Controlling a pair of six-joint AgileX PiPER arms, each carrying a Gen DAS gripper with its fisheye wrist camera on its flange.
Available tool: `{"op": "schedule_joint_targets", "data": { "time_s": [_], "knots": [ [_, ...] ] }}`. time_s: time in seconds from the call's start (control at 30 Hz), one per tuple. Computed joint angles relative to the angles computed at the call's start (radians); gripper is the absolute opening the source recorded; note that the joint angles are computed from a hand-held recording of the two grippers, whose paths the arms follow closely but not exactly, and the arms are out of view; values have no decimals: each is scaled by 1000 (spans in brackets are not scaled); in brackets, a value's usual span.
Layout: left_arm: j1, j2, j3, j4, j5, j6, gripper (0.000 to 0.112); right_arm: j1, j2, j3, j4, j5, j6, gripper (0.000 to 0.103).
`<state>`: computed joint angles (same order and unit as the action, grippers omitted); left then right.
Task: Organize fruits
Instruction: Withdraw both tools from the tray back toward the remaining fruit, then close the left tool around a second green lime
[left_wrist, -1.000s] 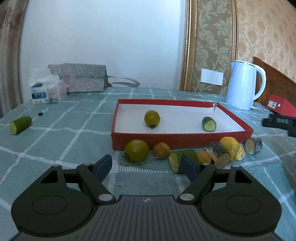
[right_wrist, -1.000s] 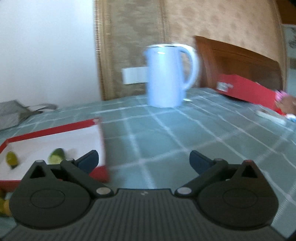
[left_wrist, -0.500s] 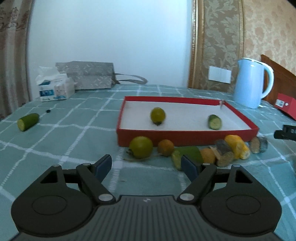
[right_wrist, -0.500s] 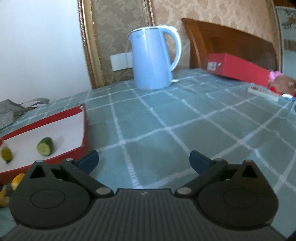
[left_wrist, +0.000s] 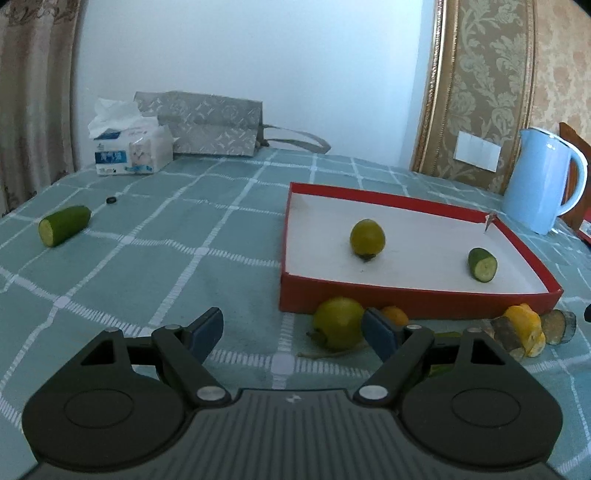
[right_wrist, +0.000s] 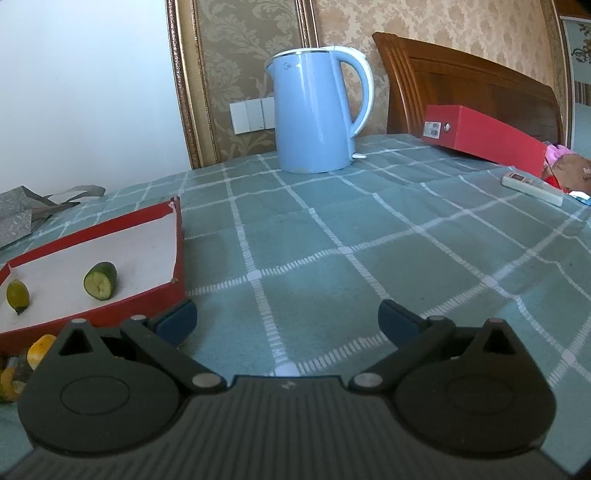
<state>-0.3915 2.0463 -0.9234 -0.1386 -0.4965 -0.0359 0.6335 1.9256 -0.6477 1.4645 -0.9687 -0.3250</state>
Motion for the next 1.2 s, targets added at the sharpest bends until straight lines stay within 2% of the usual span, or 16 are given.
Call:
{"op": "schedule_joint_targets", "data": {
  "time_s": [0.2, 0.43, 0.53, 0.6, 0.67, 0.8, 1.07, 1.2],
  "knots": [
    [-28, 6, -15, -55, 0, 63, 83, -5, -1, -2, 1, 5, -6, 103],
    [-41, 36, -81, -158, 66, 164, 83, -6, 4, -5, 3, 5, -9, 103],
    [-28, 54, -121, -143, 124, 145, 84, -5, 5, -5, 2, 3, -12, 103],
    [-28, 58, -127, -156, 121, 156, 84, -3, 5, -6, 3, 2, -18, 103],
    [-36, 68, -151, -214, 147, 229, 86, -1, 7, -10, 7, 0, -28, 103],
    [-64, 87, -196, -427, 169, 467, 86, 9, 10, -12, 6, -13, -38, 103],
    [-61, 91, -201, -434, 171, 464, 86, 34, 21, -25, 14, -48, -73, 103],
    [-59, 86, -191, -422, 160, 439, 80, 39, 23, -29, 21, -58, -83, 103]
  ]
}}
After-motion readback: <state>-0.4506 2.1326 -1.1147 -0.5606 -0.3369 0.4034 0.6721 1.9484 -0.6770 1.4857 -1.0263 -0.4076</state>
